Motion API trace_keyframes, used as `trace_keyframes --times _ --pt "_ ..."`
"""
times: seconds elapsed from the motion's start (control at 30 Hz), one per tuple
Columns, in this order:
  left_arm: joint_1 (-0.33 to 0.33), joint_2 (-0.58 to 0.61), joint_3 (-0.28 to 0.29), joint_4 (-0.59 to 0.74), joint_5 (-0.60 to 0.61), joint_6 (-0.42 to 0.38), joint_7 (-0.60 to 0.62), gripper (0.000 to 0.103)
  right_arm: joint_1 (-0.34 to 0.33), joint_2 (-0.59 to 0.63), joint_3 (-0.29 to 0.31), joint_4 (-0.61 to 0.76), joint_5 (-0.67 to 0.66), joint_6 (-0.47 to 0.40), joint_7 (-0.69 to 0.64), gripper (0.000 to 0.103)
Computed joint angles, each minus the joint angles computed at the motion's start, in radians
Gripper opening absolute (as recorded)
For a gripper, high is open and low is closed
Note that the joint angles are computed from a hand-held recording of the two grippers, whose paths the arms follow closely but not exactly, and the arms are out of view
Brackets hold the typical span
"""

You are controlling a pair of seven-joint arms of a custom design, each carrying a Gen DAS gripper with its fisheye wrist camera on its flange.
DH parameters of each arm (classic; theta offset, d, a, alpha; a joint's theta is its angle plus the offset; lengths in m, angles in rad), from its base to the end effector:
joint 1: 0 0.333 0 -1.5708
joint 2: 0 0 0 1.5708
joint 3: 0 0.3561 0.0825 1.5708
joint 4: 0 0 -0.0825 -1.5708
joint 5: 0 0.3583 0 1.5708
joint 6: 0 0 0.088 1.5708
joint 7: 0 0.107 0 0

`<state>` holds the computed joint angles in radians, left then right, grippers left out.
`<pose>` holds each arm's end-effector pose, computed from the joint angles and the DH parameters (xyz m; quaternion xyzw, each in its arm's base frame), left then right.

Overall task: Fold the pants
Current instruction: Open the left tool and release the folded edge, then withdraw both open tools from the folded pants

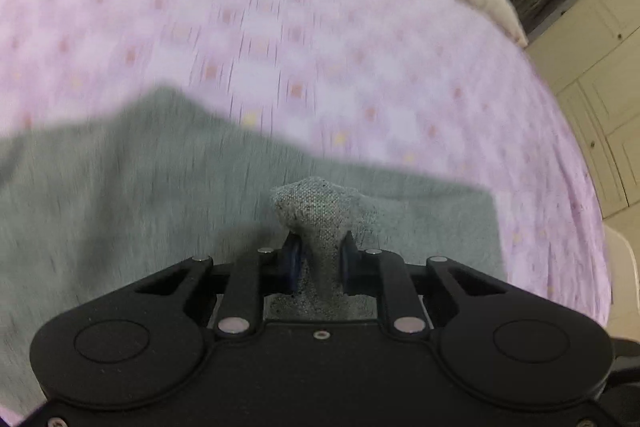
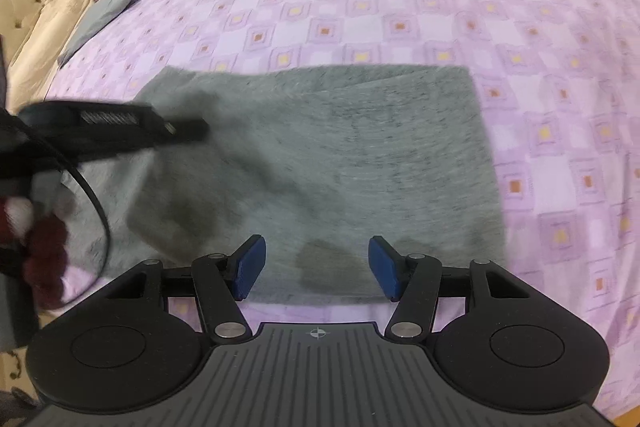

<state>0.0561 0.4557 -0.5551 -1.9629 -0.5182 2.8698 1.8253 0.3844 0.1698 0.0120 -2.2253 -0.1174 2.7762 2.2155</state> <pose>0.5998 -0.2493 0.3715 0.6082 -0.7256 0.3186 0.0458 0.5208 0.2233 0.3963 -0.6411 0.7432 -0.0784 0.1747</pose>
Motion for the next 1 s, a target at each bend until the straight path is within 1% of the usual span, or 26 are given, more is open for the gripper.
trace_keyframes --times 0.03,0.07,0.1,0.13,0.17,0.2,0.23,0.27,0.33,0.43,0.53,0.6,0.63,0.67,0.8,0.87,0.93,1.0 --pt "-0.014 0.012 0.018 0.022 0.018 -0.015 -0.017 0.025 0.009 -0.001 -0.012 0.001 -0.033 -0.002 0.022 0.056" --pt "-0.036 0.023 0.047 0.049 0.050 -0.056 -0.046 0.026 0.017 0.003 -0.023 0.010 -0.069 -0.018 0.044 0.056" --pt "-0.073 0.035 0.093 0.077 0.098 -0.105 -0.094 0.031 0.018 0.010 -0.027 0.020 -0.087 -0.034 0.052 0.056" --pt "-0.121 0.048 0.153 0.105 0.164 -0.159 -0.160 0.035 0.016 0.020 -0.027 0.032 -0.095 -0.050 0.051 0.056" --pt "-0.156 0.060 0.198 0.128 0.220 -0.212 -0.217 0.035 0.014 0.034 -0.026 0.045 -0.099 -0.069 0.047 0.056" --pt "-0.165 0.066 0.211 0.129 0.242 -0.227 -0.247 0.040 0.008 0.046 -0.024 0.054 -0.095 -0.085 0.034 0.056" --pt "-0.156 0.062 0.203 0.110 0.234 -0.200 -0.258 0.044 0.005 0.060 -0.022 0.065 -0.088 -0.104 0.021 0.056" --pt "-0.151 0.053 0.199 0.089 0.231 -0.176 -0.276 0.045 0.000 0.075 -0.019 0.082 -0.078 -0.130 0.002 0.056" --pt "-0.161 0.034 0.212 0.069 0.259 -0.163 -0.323 0.047 -0.012 0.105 -0.008 0.112 -0.041 -0.185 -0.051 0.056" --pt "-0.169 0.000 0.225 0.031 0.314 -0.156 -0.361 0.047 -0.012 0.111 -0.011 0.101 -0.026 -0.161 -0.091 0.057" --pt "-0.187 -0.035 0.251 -0.003 0.371 -0.186 -0.420 0.046 -0.021 0.115 -0.006 0.099 0.015 -0.152 -0.137 0.060" --pt "-0.201 -0.057 0.269 -0.038 0.404 -0.185 -0.469 0.046 -0.028 0.120 -0.002 0.099 0.047 -0.142 -0.163 0.067" --pt "-0.197 -0.071 0.269 -0.063 0.405 -0.175 -0.484 0.046 -0.030 0.122 -0.001 0.099 0.062 -0.136 -0.173 0.069" --pt "-0.196 -0.079 0.270 -0.080 0.407 -0.168 -0.502 0.047 -0.030 0.125 0.000 0.100 0.075 -0.132 -0.181 0.074" --pt "-0.211 -0.120 0.294 -0.133 0.456 -0.160 -0.586 0.047 -0.020 0.135 -0.004 0.108 0.093 -0.130 -0.206 0.084" --pt "-0.216 -0.140 0.306 -0.146 0.482 -0.170 -0.626 0.045 -0.026 0.139 0.002 0.108 0.115 -0.126 -0.230 0.088" --pt "-0.215 -0.167 0.315 -0.177 0.497 -0.158 -0.665 0.039 -0.032 0.147 0.007 0.120 0.141 -0.138 -0.258 0.090" --pt "-0.208 -0.196 0.323 -0.212 0.504 -0.135 -0.704 0.039 -0.040 0.157 0.011 0.142 0.169 -0.164 -0.281 0.092"
